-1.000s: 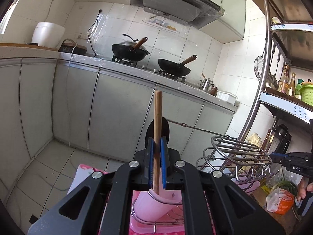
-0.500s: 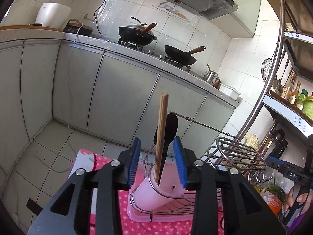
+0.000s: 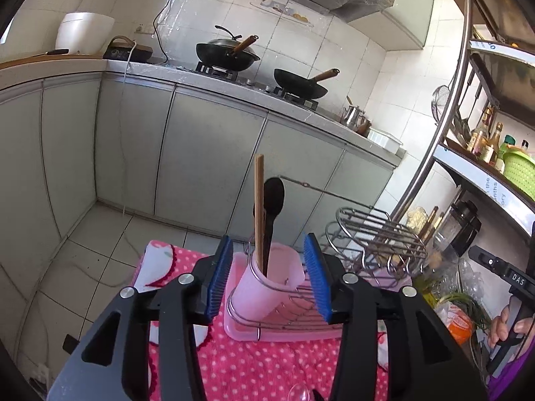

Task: Organize utensils
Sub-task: 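Drop the chopstick and fork into the pink cups and open both tools, then grasp the clear plastic spoon with the left tool while the right tool grasps the black plastic knife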

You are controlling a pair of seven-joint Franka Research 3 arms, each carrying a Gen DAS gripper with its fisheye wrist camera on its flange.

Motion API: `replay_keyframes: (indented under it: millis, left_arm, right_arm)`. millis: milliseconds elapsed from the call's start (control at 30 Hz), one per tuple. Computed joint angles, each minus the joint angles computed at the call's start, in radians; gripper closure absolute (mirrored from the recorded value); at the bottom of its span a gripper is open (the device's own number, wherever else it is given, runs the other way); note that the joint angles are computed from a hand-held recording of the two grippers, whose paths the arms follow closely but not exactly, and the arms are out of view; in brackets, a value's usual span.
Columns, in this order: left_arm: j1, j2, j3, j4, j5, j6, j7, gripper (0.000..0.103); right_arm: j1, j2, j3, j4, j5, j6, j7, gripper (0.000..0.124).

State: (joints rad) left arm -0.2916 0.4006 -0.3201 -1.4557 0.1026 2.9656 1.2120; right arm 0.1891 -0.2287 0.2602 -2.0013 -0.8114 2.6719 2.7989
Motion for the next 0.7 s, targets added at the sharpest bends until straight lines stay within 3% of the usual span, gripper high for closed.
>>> replay_keyframes:
  millis: [233, 367, 600, 700]
  left_arm:
    - [0.085, -0.084, -0.119, -0.141, -0.16, -0.077, 0.162, 0.058]
    - [0.068, -0.1, -0.112, -0.178, -0.221, -0.144, 0.222, 0.058]
    - [0.05, -0.069, -0.114, -0.156, -0.372, -0.345, 0.338, 0.058]
    - [0.039, -0.044, -0.108, -0.129, -0.417, -0.424, 0.361, 0.058]
  right_arm:
    - [0.029, -0.011, 0.02, -0.101, 0.086, 0.085, 0.034, 0.086]
    - [0.058, 0.017, 0.017, -0.152, 0.183, 0.142, 0.023, 0.086]
    - [0.121, 0.079, -0.006, -0.223, 0.379, 0.229, -0.049, 0.086]
    - [0.171, 0.106, -0.042, -0.261, 0.552, 0.296, -0.146, 0.09]
